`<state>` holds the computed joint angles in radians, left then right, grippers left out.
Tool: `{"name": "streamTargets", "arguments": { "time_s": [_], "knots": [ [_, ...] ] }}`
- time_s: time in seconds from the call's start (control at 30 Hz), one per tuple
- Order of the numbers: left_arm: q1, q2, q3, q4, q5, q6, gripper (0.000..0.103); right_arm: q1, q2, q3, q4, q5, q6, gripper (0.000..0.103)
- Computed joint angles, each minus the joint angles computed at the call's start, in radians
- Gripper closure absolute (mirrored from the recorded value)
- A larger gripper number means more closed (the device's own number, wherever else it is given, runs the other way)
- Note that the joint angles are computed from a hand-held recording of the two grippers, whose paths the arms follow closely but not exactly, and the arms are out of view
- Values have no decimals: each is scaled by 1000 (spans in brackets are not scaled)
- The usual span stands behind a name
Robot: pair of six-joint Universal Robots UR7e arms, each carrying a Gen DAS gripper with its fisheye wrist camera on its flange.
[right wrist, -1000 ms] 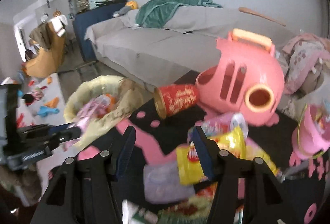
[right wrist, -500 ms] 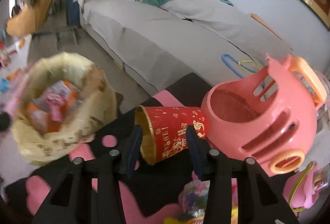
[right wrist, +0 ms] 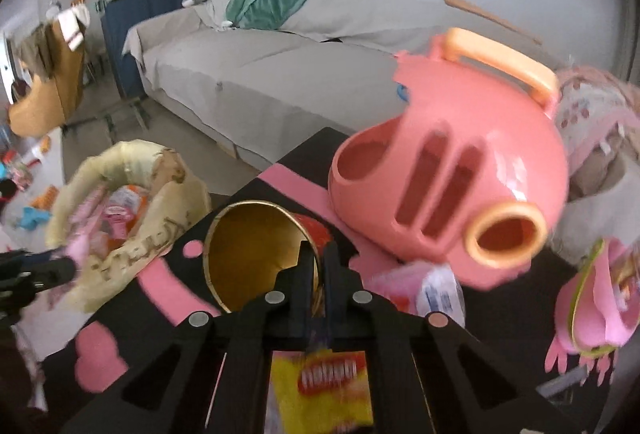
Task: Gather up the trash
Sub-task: 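Hold the pink wrapper in the left gripper while the right gripper grasps the red paper cup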
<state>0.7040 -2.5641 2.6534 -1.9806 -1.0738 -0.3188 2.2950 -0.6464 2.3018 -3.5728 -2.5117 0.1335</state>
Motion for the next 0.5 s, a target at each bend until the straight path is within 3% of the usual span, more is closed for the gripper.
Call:
{"name": "streamTargets", "arguments": {
  "time_s": [0.27,0.4,0.5],
  "knots": [
    [-80,-49,-5,105,35,-75,85,47,-86,96,27,105,112,100],
    [-132,-103,-31,203,96,-129,85,87,-61,81,-14,97,82,100],
    [-159,-132,-58,272,142,-167,85,94,-51,61,-42,136,60,101]
  ]
}}
